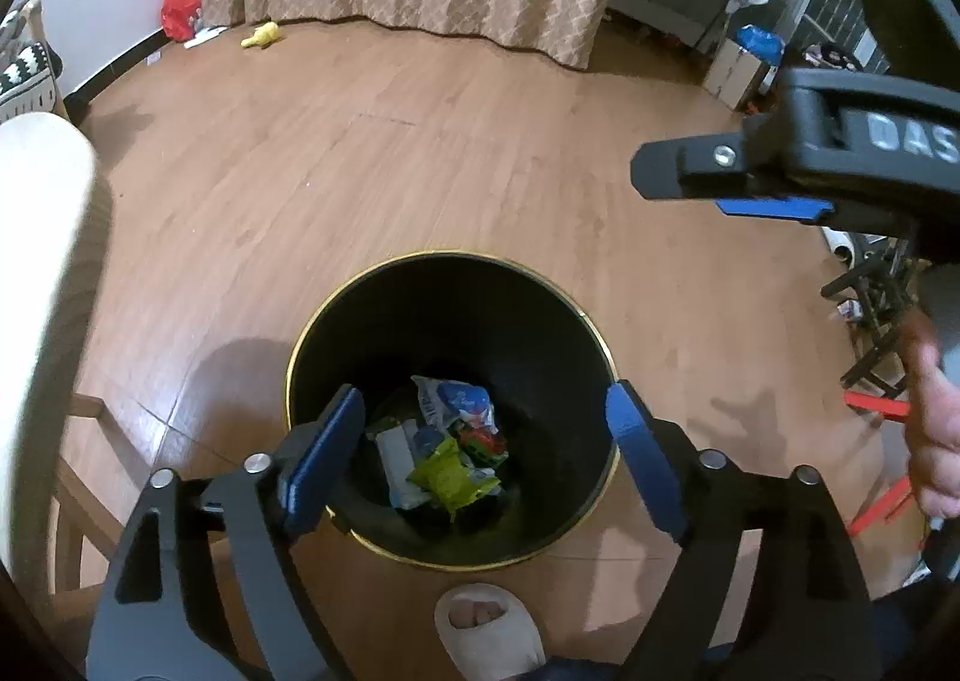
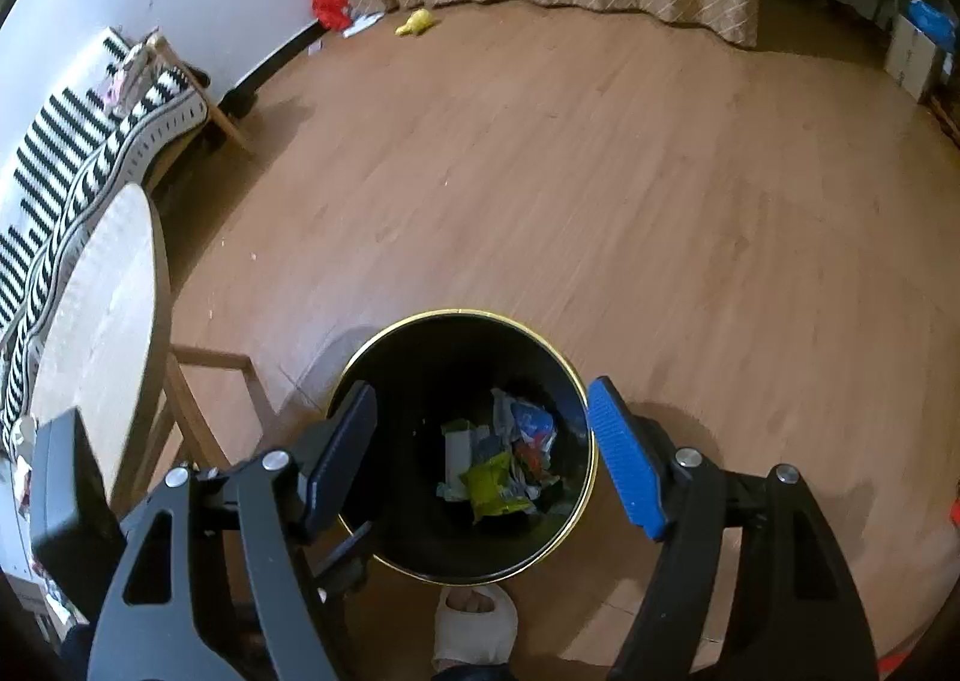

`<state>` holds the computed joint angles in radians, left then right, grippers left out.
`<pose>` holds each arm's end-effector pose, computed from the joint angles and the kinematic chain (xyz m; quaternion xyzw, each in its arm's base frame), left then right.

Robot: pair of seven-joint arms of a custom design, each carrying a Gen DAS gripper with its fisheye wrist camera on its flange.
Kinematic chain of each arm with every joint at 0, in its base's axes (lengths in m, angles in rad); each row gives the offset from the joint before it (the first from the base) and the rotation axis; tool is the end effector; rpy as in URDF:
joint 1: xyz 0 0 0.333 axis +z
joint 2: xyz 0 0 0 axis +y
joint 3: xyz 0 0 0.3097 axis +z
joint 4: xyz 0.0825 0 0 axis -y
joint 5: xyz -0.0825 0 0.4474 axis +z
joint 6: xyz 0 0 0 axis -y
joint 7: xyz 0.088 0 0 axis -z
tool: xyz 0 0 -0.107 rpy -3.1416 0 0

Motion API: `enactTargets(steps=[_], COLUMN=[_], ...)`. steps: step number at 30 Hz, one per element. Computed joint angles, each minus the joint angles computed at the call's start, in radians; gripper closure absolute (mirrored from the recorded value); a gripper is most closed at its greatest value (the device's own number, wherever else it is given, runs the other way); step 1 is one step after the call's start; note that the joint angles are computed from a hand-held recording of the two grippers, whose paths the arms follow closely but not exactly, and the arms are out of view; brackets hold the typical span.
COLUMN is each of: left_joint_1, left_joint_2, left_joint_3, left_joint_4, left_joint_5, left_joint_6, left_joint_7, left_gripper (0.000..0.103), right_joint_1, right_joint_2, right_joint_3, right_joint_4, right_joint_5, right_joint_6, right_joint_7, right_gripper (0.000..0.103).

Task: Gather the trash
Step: 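Move both open tools back over the trash on the table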

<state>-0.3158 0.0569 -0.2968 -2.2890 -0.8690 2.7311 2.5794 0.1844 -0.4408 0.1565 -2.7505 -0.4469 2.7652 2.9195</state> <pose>0.4991 -0.3154 0.3086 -0.3256 0.8965 -0.3005 0.0064 0.4221 0.1630 0.3441 -0.4388 0.8591 -0.1458 0.2196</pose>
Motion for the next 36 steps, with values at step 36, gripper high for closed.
enactTargets(steps=[36], left_joint_1=[0.576], left_joint_2=[-0.509], left_joint_3=[0.523], left_joint_4=[-0.259], left_joint_5=[0.306], left_joint_6=[-0.060], left_joint_7=[0.010], left_gripper=[0.007], right_joint_1=[0.508], right_joint_2=[1.125], right_joint_3=[0.160], right_joint_4=[1.477], right_joint_5=[0.078], right_joint_6=[-0.229], right_joint_7=[-0.700], right_gripper=[0.022])
